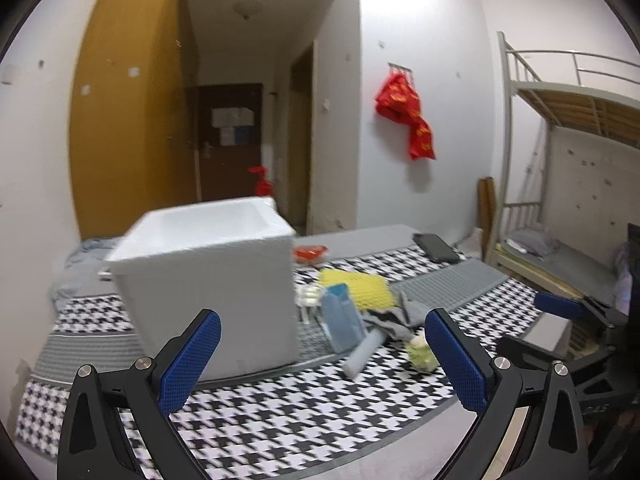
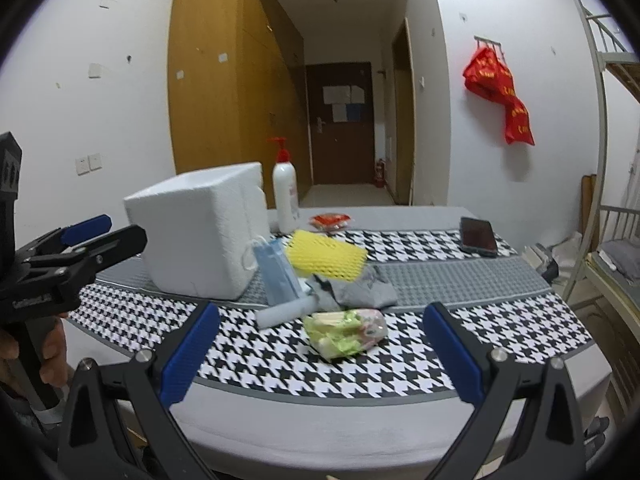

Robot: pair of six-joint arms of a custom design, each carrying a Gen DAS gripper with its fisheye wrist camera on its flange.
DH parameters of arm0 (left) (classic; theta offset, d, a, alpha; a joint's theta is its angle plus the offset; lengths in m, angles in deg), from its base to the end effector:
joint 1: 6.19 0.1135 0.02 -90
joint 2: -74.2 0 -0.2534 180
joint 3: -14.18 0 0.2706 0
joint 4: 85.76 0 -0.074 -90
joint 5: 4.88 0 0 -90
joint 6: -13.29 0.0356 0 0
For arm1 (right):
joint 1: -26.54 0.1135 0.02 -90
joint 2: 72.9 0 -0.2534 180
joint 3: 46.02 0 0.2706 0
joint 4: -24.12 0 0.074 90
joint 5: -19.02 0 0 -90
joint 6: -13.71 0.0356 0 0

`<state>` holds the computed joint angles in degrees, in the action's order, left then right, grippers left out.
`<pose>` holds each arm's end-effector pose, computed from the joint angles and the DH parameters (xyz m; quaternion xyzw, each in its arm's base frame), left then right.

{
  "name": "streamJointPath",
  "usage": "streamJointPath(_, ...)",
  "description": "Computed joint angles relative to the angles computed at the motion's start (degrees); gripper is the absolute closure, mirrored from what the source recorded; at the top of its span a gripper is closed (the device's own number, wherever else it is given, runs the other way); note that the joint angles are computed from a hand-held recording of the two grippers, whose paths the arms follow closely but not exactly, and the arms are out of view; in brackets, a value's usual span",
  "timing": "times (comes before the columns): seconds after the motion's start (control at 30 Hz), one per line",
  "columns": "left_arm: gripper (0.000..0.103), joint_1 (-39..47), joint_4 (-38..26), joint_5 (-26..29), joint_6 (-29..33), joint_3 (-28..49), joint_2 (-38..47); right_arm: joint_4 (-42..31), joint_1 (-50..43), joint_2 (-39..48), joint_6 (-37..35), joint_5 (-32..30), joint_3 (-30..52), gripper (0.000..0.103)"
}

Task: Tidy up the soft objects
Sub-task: 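Grasp the blue face mask with the left tool while the right tool grasps the green snack bag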

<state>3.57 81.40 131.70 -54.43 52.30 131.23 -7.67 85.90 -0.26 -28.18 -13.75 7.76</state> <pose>0.2230 0.0121 0.1866 0.2788 0.7766 -0.2086 0.5250 0.1581 0.2081 0.1958 0.0794 0.8384 -0.0284 0.5384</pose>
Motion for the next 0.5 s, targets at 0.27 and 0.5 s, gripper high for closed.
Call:
streamJointPath(0.27,0.001,-7.4,0.3,-3.1,0.0,3.1,7.4,-0.9,-3.0,-0.1,3.2,-2.6,-2.3,0.000)
streamJointPath(0.5,0.001,-12.0,-3.0,-4.7,0.4,8.8,16.3,1.7,-6.1,-0.8,3.2,-5.4,-5.2,0.000)
